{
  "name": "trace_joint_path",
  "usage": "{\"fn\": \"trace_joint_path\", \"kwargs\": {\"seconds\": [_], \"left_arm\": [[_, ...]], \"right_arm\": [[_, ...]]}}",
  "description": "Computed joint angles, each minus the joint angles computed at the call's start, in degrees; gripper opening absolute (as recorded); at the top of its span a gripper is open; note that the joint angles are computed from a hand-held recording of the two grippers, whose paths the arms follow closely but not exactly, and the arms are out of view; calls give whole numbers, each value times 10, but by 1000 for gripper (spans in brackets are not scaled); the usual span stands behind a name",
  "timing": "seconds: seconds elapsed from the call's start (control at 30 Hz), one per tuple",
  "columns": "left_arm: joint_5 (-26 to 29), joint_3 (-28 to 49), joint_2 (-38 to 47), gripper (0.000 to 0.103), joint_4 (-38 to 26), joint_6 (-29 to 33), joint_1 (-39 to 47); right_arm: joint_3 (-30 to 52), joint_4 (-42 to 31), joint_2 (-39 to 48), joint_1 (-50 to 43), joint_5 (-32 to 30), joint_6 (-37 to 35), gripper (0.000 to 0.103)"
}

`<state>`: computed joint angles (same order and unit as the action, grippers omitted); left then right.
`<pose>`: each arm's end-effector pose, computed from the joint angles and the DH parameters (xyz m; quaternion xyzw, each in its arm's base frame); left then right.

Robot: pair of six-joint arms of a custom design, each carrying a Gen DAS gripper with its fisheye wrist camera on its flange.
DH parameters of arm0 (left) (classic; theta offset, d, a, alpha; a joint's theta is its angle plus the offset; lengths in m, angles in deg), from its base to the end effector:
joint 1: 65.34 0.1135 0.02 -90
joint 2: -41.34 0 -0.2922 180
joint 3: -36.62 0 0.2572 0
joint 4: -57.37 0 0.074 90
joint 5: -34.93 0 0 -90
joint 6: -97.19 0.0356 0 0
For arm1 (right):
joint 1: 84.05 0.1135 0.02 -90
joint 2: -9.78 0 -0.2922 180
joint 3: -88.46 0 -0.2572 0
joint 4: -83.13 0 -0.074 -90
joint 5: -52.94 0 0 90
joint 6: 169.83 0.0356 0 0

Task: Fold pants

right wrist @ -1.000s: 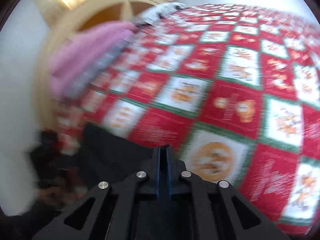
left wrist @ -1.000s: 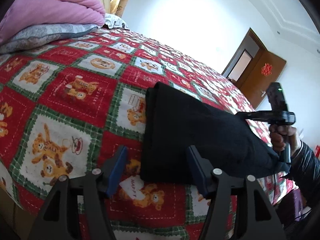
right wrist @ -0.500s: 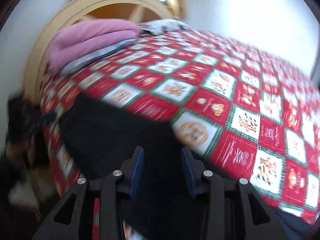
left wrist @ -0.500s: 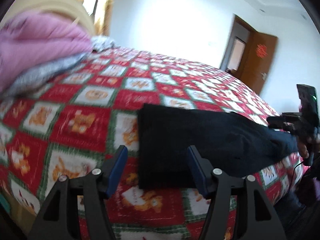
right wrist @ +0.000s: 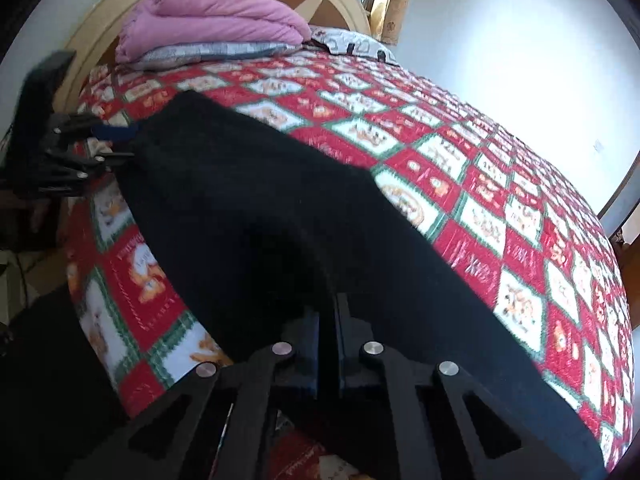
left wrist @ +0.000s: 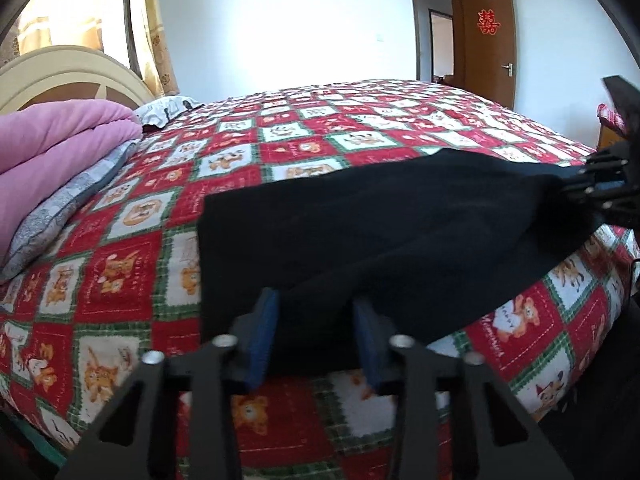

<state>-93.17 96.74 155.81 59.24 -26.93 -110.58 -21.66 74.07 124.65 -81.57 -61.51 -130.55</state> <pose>0.2642 -0.2352 0.0895 -0.0178 0.9010 0.0438 0.4313 0.3863 0.0315 0.1106 -0.4747 0.8020 0.0606 0.3576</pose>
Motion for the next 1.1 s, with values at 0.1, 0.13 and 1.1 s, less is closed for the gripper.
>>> {"fn": "trace_joint_path", "kwargs": {"seconds": [0.1,0.13,1.1], "left_arm": [[19,-29,-18,23,25,3,9],[20,-30,-19,23,26,4,9],[83,-149,-111,20,151,76,23]], "right_arm": [[-7,-43,-36,-13,-28,-10,5],[-5,-60,-44,-19,-38,-13,5],[319,-323,130,1,-141,189,41]]}}
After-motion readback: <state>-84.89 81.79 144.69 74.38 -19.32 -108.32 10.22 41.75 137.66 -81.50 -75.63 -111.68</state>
